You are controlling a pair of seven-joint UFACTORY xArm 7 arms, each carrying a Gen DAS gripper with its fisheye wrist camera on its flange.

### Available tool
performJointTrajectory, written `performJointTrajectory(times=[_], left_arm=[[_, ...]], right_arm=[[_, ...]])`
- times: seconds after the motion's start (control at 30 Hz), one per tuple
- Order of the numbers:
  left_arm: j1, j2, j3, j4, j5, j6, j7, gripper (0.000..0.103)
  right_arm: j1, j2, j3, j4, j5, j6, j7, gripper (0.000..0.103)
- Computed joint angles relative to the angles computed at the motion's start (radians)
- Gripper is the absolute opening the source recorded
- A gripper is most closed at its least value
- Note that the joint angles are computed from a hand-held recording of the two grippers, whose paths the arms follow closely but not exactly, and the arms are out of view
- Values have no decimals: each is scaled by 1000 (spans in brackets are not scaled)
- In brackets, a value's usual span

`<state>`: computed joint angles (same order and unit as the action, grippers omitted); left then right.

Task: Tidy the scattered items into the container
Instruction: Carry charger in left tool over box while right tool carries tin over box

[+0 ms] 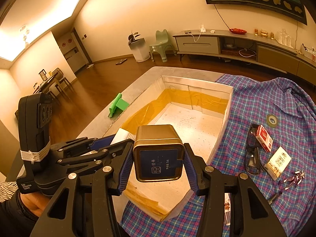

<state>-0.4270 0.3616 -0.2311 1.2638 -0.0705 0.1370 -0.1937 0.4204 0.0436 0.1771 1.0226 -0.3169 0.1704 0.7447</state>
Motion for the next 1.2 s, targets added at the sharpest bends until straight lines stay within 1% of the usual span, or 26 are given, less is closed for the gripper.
performJointTrajectory(times=[0.17, 0.27, 0.53, 0.77, 0.97, 1.2], left_arm=[[7, 12, 5, 23, 1, 20, 7, 31], [-2, 21, 17, 44, 12, 38, 3, 31], [-18, 68, 41, 125, 39, 98, -6, 31], [-29, 131, 53, 233, 54, 183, -13, 31], [-61, 193, 84, 337, 92, 259, -37, 31], [-79, 266, 104, 455, 122, 353, -53, 31]], right_arm=[[3, 28, -4, 44, 9, 29, -27, 50], [7, 45, -9, 72, 14, 46, -45, 50], [13, 110, -19, 162, 56, 94, -127, 50], [28, 177, -47, 250, 53, 152, -168, 50], [28, 226, -60, 315, 57, 200, -215, 50], [35, 284, -82, 392, 43, 264, -251, 50]])
